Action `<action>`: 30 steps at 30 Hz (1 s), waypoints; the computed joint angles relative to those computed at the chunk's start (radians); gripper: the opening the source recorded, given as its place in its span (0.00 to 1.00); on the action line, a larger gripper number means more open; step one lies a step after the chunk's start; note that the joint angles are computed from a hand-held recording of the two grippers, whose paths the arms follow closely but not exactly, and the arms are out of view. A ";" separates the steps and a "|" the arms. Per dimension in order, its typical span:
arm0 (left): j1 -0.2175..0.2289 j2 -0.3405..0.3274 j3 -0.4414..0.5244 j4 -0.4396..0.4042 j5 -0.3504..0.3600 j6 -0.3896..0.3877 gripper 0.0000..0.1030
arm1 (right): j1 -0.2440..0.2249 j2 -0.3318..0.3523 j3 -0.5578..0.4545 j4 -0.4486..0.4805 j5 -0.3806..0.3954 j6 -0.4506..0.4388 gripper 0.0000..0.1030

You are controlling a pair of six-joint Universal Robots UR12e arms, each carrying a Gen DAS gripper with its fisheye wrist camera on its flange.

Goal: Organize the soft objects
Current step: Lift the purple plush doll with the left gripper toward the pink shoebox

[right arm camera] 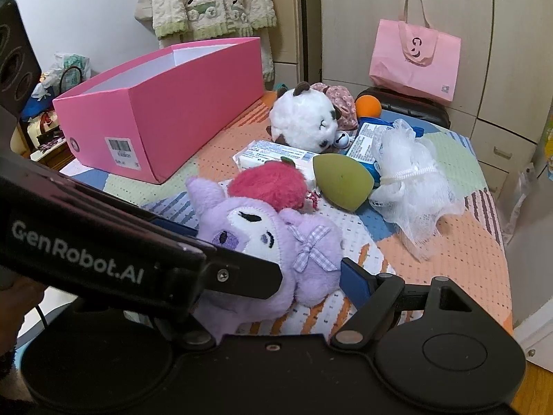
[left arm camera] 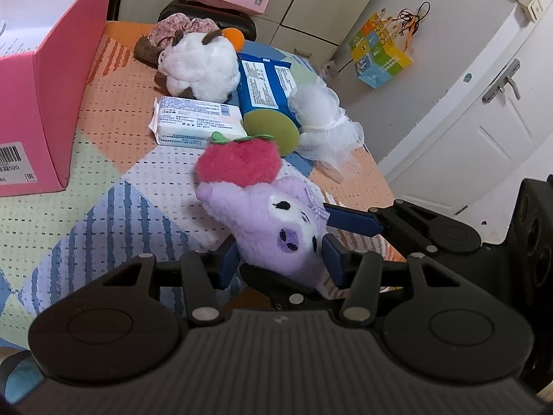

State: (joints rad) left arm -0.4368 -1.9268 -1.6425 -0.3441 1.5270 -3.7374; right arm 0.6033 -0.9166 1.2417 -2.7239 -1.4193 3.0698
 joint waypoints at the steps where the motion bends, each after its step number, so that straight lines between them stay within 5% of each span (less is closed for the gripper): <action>1: 0.000 0.000 -0.001 0.000 -0.003 -0.003 0.49 | 0.000 -0.001 0.003 -0.003 -0.002 0.001 0.82; 20: -0.028 0.037 -0.042 0.048 0.005 0.003 0.49 | 0.014 -0.054 0.082 -0.067 -0.051 0.018 0.82; 30: -0.055 0.081 -0.088 0.057 0.064 0.004 0.48 | 0.032 -0.086 0.117 -0.075 -0.055 -0.007 0.82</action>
